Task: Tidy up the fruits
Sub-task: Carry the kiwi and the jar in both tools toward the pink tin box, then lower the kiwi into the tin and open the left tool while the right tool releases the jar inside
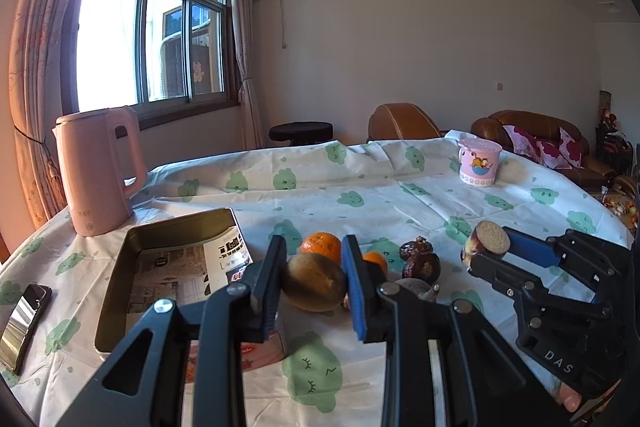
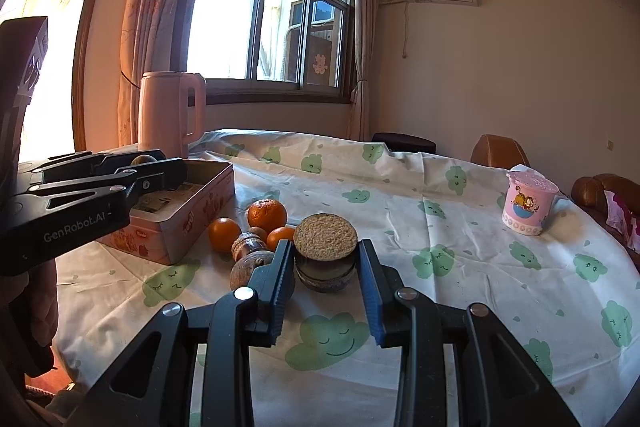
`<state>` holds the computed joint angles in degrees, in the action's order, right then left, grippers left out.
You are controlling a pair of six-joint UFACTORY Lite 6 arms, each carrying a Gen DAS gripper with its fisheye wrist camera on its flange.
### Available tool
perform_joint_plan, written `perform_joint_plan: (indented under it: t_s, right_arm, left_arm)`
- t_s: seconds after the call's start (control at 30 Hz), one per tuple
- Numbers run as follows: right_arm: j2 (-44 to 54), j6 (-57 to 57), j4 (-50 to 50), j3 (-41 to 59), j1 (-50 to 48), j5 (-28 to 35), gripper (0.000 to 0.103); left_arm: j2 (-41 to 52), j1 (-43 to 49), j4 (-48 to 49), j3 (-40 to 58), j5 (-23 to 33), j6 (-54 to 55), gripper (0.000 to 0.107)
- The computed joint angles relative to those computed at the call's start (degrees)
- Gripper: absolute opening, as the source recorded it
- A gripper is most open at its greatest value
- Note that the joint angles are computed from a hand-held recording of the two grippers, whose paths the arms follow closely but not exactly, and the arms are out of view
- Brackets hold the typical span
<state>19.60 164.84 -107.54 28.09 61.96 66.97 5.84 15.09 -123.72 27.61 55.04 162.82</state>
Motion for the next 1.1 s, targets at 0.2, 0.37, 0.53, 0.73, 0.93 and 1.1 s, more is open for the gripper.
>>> perform_joint_plan:
  t_s: [0.2, 0.37, 0.53, 0.73, 0.93, 1.1]
  right_arm:
    - [-2.4, -5.6, -3.0, 3.0, -2.5, -3.2, 0.034]
    - [-4.1, -9.0, -8.2, 6.8, -6.1, -8.8, 0.034]
    - [-3.0, -14.3, -10.5, 13.6, -8.5, -14.6, 0.034]
    - [2.8, -19.8, -12.0, 24.2, -11.0, -20.7, 0.034]
    - [7.7, -22.6, -13.5, 32.5, -13.4, -26.8, 0.035]
    - [11.9, -26.1, -12.7, 39.5, -15.1, -31.2, 0.035]
  left_arm:
    - [1.5, 2.4, 1.7, 3.0, -0.1, -1.8, 0.03]
    - [5.2, 4.8, 3.2, 8.1, -1.3, -4.5, 0.03]
    - [9.9, 6.5, 3.8, 14.3, -4.2, -6.5, 0.03]
    - [15.4, 8.2, 6.2, 22.0, -7.1, -11.3, 0.03]
    - [19.4, 8.1, 8.8, 28.2, -10.2, -15.5, 0.03]
    - [22.3, 7.5, 10.6, 32.1, -12.9, -18.4, 0.03]
